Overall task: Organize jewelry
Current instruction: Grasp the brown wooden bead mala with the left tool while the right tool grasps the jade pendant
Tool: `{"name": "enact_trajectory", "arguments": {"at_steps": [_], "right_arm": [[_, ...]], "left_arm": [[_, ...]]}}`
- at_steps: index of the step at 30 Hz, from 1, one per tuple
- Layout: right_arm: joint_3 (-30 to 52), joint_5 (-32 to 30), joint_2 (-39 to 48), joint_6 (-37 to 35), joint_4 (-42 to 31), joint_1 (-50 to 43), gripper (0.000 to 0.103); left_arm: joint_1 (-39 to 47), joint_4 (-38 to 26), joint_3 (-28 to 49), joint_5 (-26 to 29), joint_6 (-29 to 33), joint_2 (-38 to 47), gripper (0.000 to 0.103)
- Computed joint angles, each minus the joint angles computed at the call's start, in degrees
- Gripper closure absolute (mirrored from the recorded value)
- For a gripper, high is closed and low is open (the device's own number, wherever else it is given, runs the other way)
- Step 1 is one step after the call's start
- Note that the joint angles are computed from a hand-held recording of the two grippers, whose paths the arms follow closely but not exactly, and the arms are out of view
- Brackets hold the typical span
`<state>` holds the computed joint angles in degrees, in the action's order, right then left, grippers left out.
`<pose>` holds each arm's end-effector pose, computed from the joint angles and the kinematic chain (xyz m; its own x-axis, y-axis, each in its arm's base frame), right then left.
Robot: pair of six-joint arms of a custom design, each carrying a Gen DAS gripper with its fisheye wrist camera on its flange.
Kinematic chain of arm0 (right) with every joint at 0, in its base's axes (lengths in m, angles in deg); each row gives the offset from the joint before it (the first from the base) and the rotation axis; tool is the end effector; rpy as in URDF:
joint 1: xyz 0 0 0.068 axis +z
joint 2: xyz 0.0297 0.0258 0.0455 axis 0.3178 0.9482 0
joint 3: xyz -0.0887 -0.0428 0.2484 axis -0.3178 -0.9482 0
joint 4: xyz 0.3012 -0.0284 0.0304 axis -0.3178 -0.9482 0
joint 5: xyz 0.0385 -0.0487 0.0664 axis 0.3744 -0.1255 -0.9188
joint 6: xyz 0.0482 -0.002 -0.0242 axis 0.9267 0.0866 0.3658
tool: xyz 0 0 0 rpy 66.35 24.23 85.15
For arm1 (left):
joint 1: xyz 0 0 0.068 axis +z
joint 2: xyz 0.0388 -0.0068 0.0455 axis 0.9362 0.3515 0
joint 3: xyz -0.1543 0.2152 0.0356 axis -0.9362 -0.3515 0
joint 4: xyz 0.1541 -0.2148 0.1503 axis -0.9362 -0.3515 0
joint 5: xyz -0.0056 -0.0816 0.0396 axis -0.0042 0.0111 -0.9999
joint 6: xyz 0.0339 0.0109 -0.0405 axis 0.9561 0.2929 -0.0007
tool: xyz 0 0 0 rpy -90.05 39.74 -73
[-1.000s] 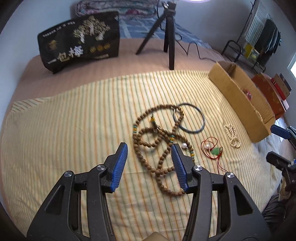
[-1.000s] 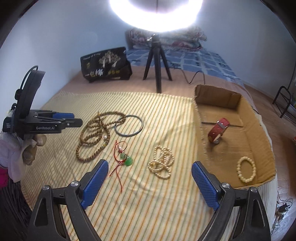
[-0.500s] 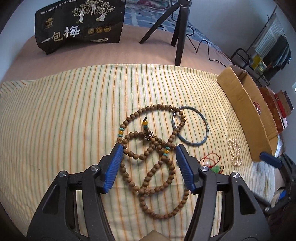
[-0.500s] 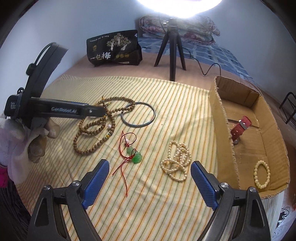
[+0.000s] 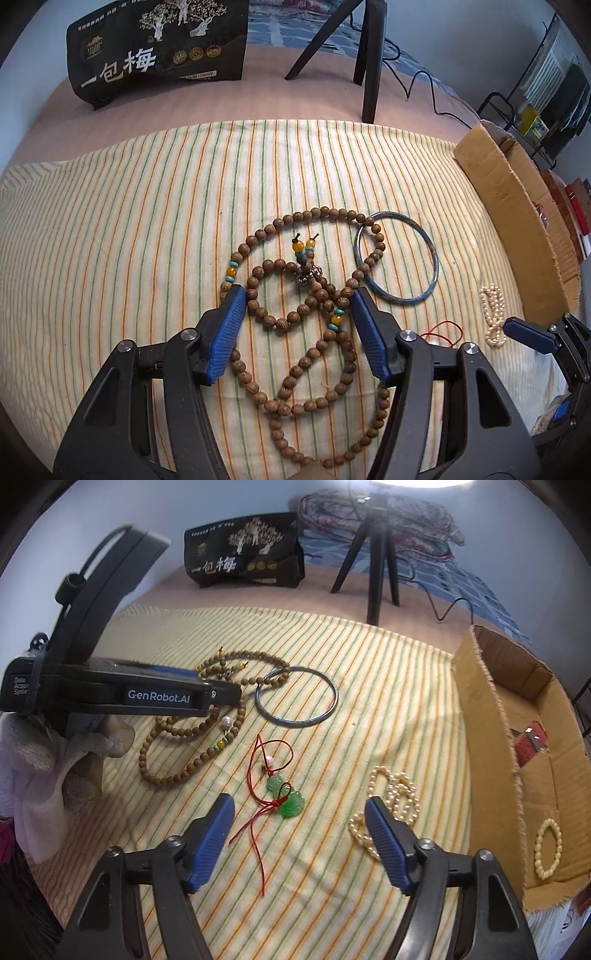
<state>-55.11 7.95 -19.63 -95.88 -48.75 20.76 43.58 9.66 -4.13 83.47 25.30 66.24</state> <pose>0.1798 0.0157 0.0826 -0.7444 -0.4058 -0.5303 -0.4835 0.8753 0.0089 0.2072 -0.0983 0.0758 -0.8909 -0.0487 -0.4515 0.0303 0.9856 -0.1661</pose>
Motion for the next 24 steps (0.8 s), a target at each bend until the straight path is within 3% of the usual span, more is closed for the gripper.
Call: {"name": "enact_trajectory", "arguments": {"at_steps": [5,8,11,14,19,24], "right_arm": [[1.06,2.47,6.05,0.52,3.94,2.90,0.040],[1.79,2.74,9.09,0.69,5.28,3.74,0.045],[1.99,3.13,10.04,0.62,5.90,4.33,0.051],[2.22,3.14,10.16,0.59,5.58,4.69,0.066],[1.83,3.52,9.20,0.80,4.98,5.71,0.085],[1.17,2.80,7.38,1.12,4.36,5.23,0.088]], "left_arm": [[0.63,2.00,-0.75,0.01,-0.98,0.25,0.042],[0.79,2.95,-0.92,-0.56,-1.19,0.60,0.050],[2.46,3.05,-2.10,0.21,-0.79,-1.05,0.062],[3.54,2.68,-2.35,-0.37,-0.36,-1.28,0.083],[5.84,3.40,-3.39,2.56,0.78,-2.55,0.086],[7.05,2.57,-4.59,4.07,0.38,-5.27,0.089]]}}
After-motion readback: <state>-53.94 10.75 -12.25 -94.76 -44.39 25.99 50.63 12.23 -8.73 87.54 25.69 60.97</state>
